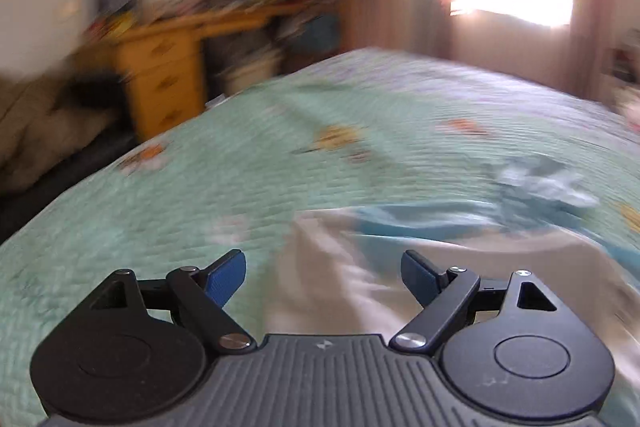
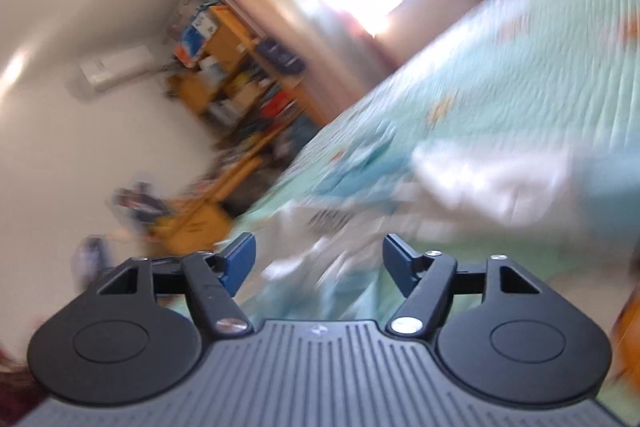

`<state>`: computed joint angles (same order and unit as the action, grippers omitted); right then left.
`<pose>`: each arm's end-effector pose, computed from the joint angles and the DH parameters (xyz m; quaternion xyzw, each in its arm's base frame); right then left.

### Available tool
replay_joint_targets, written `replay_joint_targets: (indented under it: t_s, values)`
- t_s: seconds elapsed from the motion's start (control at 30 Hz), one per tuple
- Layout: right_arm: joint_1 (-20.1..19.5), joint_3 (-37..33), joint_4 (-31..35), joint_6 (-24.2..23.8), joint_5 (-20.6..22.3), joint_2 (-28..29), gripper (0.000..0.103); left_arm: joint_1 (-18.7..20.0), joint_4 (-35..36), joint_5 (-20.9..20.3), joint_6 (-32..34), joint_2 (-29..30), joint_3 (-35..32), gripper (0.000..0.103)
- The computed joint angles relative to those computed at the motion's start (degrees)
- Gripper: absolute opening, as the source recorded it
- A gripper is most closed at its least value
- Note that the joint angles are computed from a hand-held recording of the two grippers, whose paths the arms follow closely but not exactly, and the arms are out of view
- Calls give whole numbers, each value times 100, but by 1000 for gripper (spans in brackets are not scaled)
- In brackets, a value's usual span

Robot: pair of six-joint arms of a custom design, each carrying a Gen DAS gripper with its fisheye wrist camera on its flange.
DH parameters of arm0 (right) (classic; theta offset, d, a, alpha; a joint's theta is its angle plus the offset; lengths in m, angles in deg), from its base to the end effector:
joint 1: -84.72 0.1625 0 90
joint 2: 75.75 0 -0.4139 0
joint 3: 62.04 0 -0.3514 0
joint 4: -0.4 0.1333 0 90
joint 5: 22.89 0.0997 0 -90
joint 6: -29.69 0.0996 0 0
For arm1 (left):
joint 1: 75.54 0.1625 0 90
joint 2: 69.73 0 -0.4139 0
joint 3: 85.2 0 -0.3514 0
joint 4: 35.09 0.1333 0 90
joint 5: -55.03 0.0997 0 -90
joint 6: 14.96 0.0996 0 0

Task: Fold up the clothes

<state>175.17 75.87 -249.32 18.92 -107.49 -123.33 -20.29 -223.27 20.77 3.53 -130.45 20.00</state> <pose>0.1459 -0.4040 0.1751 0.1070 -0.8147 0.5698 0.0126 -0.1405 -0.5809 0.3245 0.1646 0.7997 -0.4542 0.3564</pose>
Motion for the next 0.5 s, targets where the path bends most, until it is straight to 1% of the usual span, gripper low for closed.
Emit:
replay_joint_targets:
  t_s: [0.03, 0.07, 0.13, 0.17, 0.2, 0.33, 0.43, 0.5]
  values:
    - [258, -199, 136, -330, -492, -53, 83, -80, -107, -261, 98, -81, 250, 90]
    - [501, -432, 331, -684, -986, -101, 85, -134, -34, -539, 14, -183, 470, 93]
    - [887, -1166, 1164, -1434, -2069, -132, 85, -168, 171, -992, -192, -302, 761, 95]
    - [941, -1552, 1481, -1603, -2420, -73, 85, -174, 263, -1181, -279, -336, 876, 97]
    - [950, -1923, 1778, -1748, -2663, -5, 85, -174, 344, -1344, -357, -355, 971, 98]
    - [637, -3032, 3391, -1536, -2527, 119, 85, -34, 464, -1804, -524, -358, 1097, 98]
    - [495, -3793, 4445, -1517, -2496, 366, 85, 154, 884, -2170, -825, -452, 990, 98]
    - [505, -4202, 4973, -1745, -2817, 566, 82, 282, 1115, -2349, -1053, -476, 843, 98]
